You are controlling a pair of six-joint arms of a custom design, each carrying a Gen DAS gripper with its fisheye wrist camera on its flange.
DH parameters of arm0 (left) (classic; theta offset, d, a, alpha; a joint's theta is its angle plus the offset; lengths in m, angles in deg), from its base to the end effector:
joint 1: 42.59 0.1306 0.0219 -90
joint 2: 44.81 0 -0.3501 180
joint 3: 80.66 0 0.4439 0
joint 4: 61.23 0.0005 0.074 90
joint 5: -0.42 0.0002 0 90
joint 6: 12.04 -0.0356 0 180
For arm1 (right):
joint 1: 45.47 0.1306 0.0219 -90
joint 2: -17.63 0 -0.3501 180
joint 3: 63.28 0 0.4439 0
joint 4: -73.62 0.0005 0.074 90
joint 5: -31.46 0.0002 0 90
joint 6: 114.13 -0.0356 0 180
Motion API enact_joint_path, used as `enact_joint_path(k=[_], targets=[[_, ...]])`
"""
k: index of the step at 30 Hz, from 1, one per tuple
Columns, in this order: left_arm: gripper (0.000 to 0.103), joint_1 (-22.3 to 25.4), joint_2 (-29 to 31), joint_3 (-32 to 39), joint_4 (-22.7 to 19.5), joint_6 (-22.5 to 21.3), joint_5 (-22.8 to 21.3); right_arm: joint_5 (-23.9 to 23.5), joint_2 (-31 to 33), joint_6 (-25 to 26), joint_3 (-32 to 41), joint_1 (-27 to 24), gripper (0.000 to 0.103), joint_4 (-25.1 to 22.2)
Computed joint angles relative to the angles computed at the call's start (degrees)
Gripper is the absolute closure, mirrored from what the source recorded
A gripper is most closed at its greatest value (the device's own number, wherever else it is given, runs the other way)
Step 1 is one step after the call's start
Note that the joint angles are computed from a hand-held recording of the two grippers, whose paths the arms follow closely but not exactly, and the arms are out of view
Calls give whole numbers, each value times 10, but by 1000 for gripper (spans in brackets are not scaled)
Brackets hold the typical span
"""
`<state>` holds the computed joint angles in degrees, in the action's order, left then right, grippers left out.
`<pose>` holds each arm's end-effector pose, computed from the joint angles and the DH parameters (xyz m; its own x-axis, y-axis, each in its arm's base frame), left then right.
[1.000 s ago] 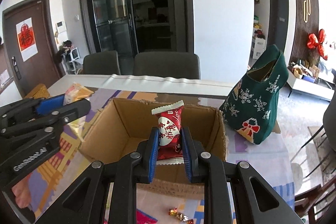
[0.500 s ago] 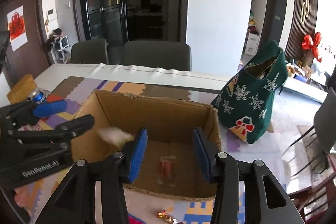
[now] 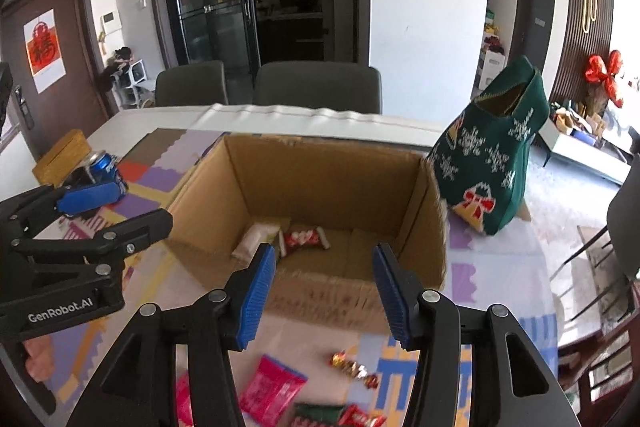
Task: Organize snacks
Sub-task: 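Move both tools back toward the remaining snacks on the table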
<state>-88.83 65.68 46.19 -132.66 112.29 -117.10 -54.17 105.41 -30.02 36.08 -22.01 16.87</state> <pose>0.4477 -0.4445 0.4969 -0.7263 0.0353 -0.6865 0.0580 0.9983 -0.0101 0.4785 0.2042 0.4917 -0.6828 -0.1848 -0.7068 -0.2791 0.9601 0.0186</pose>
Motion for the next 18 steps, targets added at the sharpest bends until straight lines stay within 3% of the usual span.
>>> enact_joint_path(k=[6, 18], targets=[[30, -4, -34, -57, 6, 6, 6, -4, -15, -20, -29, 16, 51, -17], [31, 1, -53, -143, 16, 36, 60, -20, -20, -69, -82, 35, 51, -45]])
